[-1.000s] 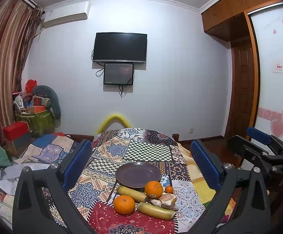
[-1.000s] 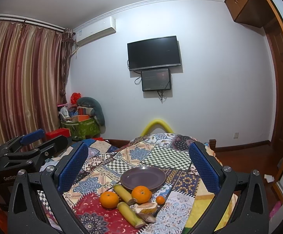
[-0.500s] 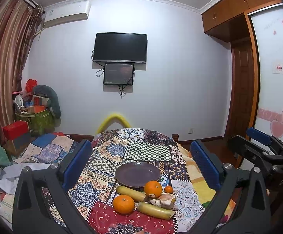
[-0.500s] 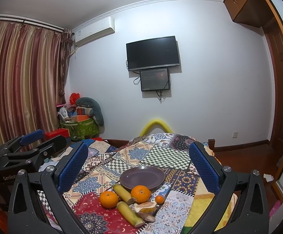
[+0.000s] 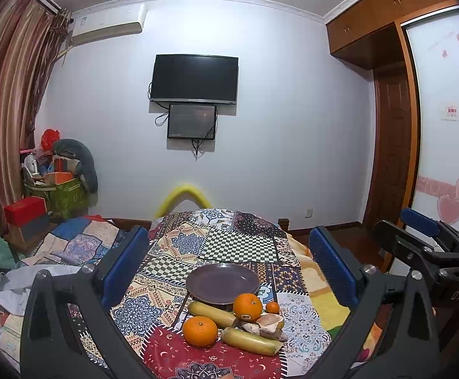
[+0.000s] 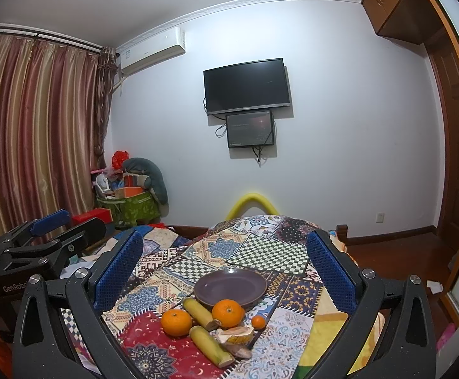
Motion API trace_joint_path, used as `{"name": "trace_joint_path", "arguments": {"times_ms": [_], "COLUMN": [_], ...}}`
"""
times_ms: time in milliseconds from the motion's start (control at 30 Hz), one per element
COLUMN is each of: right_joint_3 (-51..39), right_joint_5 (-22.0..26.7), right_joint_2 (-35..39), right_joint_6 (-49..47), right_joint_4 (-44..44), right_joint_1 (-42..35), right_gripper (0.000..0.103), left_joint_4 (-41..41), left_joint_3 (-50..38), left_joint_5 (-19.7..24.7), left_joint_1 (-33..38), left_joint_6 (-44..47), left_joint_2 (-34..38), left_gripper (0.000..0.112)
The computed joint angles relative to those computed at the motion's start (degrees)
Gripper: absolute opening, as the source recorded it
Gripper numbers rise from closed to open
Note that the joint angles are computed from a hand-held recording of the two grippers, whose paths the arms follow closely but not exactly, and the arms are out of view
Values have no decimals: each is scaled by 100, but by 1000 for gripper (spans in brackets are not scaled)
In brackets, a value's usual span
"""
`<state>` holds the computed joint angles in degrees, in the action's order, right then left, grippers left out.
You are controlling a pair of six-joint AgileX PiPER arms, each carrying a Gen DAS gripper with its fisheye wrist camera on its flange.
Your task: Organize fruits
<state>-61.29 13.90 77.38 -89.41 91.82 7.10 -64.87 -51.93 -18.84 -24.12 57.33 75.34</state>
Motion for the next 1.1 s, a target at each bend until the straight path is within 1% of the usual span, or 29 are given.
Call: {"name": "trace_joint_path", "arguments": {"times_ms": [267,500,667,833,900,967,1033,1067,1100], "right_joint_3": [-12,-9,-26,-67,-104,-182,-279,-387,-442], "right_joint_5": [39,27,-10,-51,-119,-167,-117,-41,0], "right_joint_2": [25,63,83,161,224,343,473,614,696], "right_joint_6": [71,-67,65,196,382,801,1476,1961,2216], "right_joint_4": [-45,77,-43,-185,-379,-806,-1468,-1941,-2195], "right_joint_1": [-52,-31,-4,0,24,39,17,-10,-21], "right_gripper": [103,103,103,103,103,103,103,103,103], "left_joint_4": [17,47,105,-68,-42,-75,-254,-371,-417], "left_joint_3": [-32,10,34,-48,-92,-139,-248,-317,-364], "left_joint_5": [-12,-28,24,40,94,154,240,283,360], "left_joint_1": [-9,-19,2,-9,57,138,242,292,369], "left_joint_6": [-8,-42,-88,114,34,34,164,253,281], "left_joint_2": [24,7,3,152,253,350,501,593,676], "left_gripper": [103,103,103,103,103,103,103,103,103]}}
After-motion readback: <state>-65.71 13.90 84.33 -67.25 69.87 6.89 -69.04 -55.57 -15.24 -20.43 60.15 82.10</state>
